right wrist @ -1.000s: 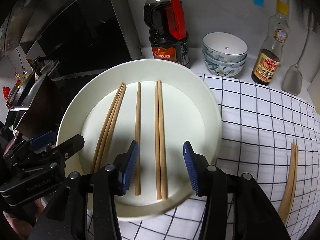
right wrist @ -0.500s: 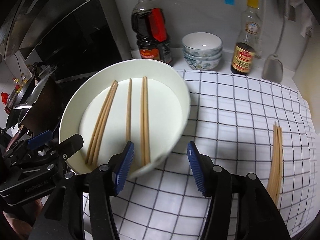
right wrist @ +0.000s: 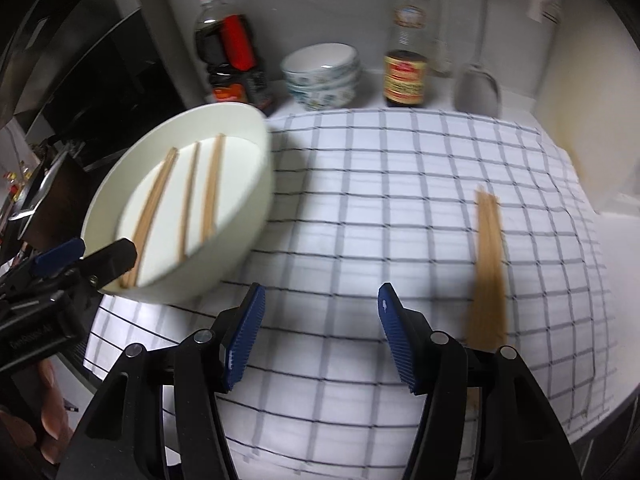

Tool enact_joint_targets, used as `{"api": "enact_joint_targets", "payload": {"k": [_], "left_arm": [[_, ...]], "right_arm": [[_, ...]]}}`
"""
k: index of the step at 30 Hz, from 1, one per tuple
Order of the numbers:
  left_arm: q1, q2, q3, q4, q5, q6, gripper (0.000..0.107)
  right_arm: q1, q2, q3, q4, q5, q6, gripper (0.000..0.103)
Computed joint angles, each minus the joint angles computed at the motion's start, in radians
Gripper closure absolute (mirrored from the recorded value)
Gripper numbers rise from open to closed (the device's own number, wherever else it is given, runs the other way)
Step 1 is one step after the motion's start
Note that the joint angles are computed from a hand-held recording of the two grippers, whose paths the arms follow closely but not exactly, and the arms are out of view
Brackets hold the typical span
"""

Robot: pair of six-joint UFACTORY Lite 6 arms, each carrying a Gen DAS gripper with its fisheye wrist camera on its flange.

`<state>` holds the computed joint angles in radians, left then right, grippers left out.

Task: Organize utensils
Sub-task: 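Move the right gripper back over the chopsticks on the cloth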

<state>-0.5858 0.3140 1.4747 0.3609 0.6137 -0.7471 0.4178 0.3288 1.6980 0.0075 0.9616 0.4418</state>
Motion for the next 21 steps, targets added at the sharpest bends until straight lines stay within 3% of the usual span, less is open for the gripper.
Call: {"api": "enact_joint_targets", "payload": {"k": [9,15,21], "left_arm": [[-0.148,0.214,0.276,-0.025,0.055,0.010,0.012],[-0.213,0.399,0.503,-0.039,0.093,0.021,0.012],[-0.243,0.594,0.735,-0.045,0.164,0.012,0.012]], "right_arm": [[-0.219,-0.282,-0.347,-0.026,-0.032,-0.062,0.047],[-0.359,-0.325,-0.451,-0.005,-0.074,-0.171,0.047],[-0.438,-0.278,-0.522,0.034,-0.184,-0.277,0.047]]}}
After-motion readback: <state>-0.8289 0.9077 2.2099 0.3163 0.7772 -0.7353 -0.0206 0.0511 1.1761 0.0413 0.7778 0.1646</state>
